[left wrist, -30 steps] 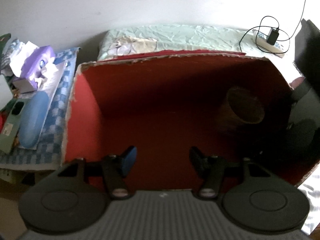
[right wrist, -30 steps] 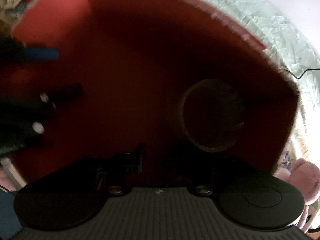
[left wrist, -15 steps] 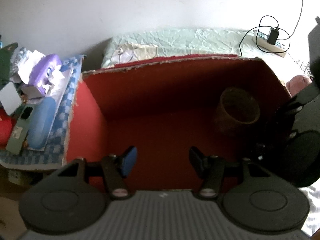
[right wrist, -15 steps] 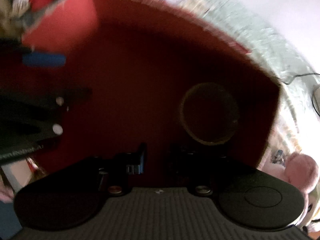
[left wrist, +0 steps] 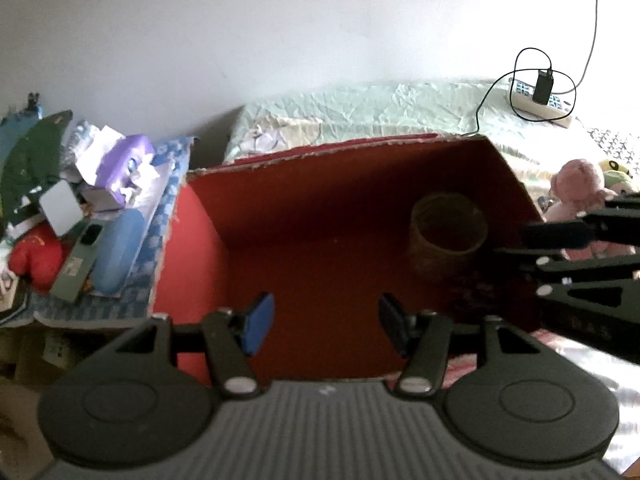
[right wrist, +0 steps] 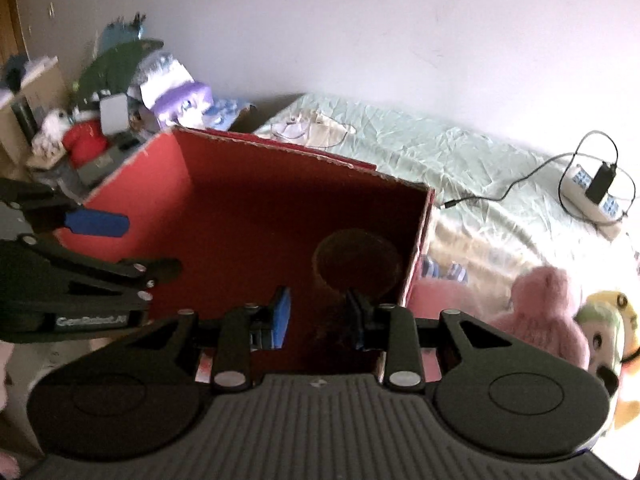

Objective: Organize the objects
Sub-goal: 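Withdraw the right gripper toward the red floral-printed gift box, then grasp the red floral-printed gift box with the right gripper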

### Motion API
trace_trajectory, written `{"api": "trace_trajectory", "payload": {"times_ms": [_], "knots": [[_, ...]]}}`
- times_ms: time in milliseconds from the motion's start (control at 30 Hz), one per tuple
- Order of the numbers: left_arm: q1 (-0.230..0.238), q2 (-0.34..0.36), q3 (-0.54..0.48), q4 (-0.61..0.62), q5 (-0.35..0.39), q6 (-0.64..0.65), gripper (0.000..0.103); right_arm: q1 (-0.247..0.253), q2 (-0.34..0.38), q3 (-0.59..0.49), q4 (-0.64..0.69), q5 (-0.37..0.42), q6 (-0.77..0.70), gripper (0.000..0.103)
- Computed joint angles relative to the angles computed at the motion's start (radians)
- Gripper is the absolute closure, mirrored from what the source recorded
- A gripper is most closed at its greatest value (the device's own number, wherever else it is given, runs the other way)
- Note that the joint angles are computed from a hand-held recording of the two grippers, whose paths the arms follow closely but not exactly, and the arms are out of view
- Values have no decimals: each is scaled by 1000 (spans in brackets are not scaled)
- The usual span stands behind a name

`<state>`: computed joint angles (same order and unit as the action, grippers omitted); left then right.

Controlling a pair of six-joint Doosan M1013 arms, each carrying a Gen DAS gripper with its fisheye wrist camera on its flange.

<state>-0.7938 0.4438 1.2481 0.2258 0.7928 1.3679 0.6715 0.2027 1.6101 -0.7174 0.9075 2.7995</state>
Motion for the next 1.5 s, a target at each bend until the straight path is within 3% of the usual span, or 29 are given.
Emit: {"api": "trace_trajectory", "payload": {"times_ms": [267, 733, 933, 1133, 1333, 1500], "knots": [[-42, -43, 41, 124, 30, -159, 39, 61, -63, 83, -172, -21, 105, 70], [-104, -103, 127, 206, 81, -299, 36, 90, -131, 201, -239, -155, 310, 71], [-116, -99, 139, 179, 120, -305, 35, 83, -139, 225, -173, -200, 337, 71], [-119, -93, 150, 161, 155, -314, 35, 45, -147, 253, -4, -292, 328, 71], [-117, -97, 173, 125, 168, -296, 35, 30, -143, 264, 105, -351, 278, 71], [-99, -115, 211, 21, 156, -237, 35, 10, -145, 279, 230, -410, 180, 70]]}}
